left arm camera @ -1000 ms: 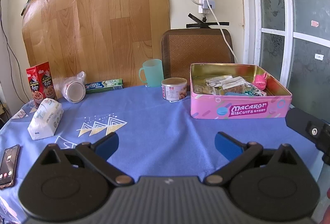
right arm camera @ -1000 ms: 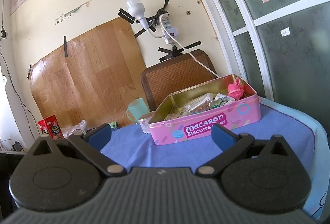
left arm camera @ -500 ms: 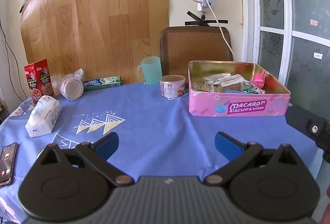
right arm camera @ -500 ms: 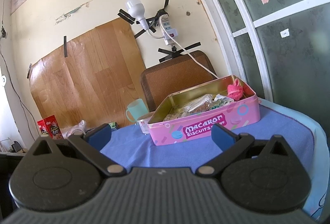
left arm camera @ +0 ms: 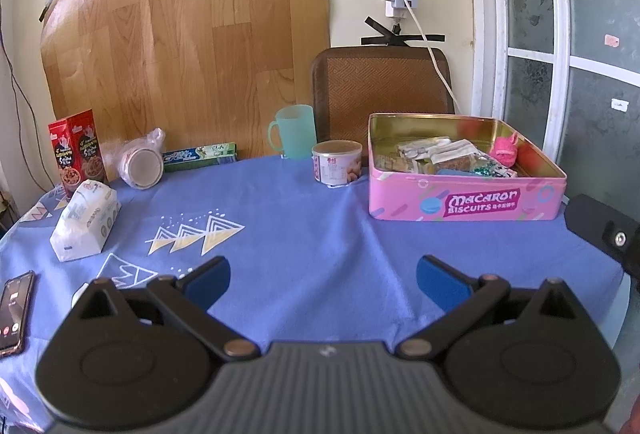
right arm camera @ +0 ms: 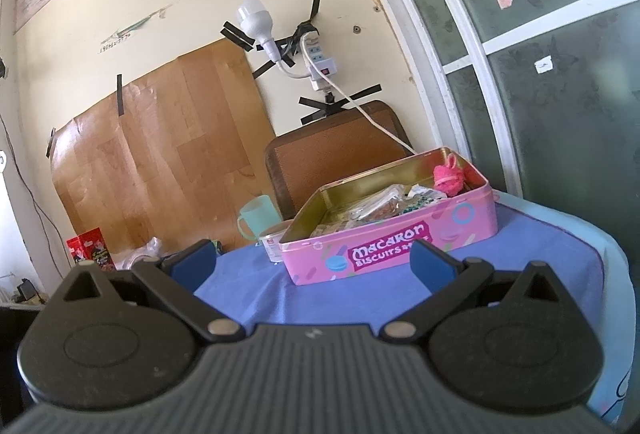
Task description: Organize soft objects
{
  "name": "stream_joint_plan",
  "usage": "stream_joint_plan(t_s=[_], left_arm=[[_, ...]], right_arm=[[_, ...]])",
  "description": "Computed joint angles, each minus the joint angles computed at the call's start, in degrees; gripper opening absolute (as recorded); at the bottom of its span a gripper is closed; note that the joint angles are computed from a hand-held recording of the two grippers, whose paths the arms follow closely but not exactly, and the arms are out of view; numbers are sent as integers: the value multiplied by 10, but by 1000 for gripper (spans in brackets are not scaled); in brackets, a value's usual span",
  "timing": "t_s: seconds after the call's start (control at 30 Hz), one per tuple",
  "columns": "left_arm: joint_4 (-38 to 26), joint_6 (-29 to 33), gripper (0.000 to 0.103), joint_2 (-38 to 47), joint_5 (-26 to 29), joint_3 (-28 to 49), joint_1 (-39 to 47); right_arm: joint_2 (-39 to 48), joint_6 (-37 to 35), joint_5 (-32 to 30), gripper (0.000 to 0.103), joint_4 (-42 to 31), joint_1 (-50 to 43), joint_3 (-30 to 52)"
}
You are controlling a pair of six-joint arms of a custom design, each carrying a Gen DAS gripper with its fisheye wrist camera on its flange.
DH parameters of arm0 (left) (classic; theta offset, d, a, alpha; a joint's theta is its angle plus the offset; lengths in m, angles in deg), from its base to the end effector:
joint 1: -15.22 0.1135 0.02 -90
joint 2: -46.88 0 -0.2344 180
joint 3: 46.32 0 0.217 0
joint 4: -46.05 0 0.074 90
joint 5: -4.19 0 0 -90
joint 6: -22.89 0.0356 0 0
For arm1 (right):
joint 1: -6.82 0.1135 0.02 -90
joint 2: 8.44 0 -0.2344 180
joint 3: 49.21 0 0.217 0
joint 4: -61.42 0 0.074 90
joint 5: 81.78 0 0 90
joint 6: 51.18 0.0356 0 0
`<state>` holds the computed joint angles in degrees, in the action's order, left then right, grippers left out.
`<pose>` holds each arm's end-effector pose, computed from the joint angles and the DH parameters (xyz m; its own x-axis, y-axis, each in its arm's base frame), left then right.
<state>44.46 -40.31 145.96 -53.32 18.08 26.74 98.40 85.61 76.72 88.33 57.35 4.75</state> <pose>0.3167 0.0450 0.1599 -0.4020 0.3062 -0.8629 0.4898 0.8682 0.0799 0.2144 0.2083 0.1267 -0.0093 0.4090 -0.9125 0.3732 0.8480 0.3763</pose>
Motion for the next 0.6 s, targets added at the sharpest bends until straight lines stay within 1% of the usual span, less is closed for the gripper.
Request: stream_joint_plan(t_s=[0.4, 0.6], left_arm=[[-2, -5, 103, 0, -8, 0, -3], [13, -9, 103, -10, 0, -12, -1]], right_arm=[[-3, 8, 15, 103, 1, 2, -5], [-15, 2, 12, 103, 11, -7, -18]])
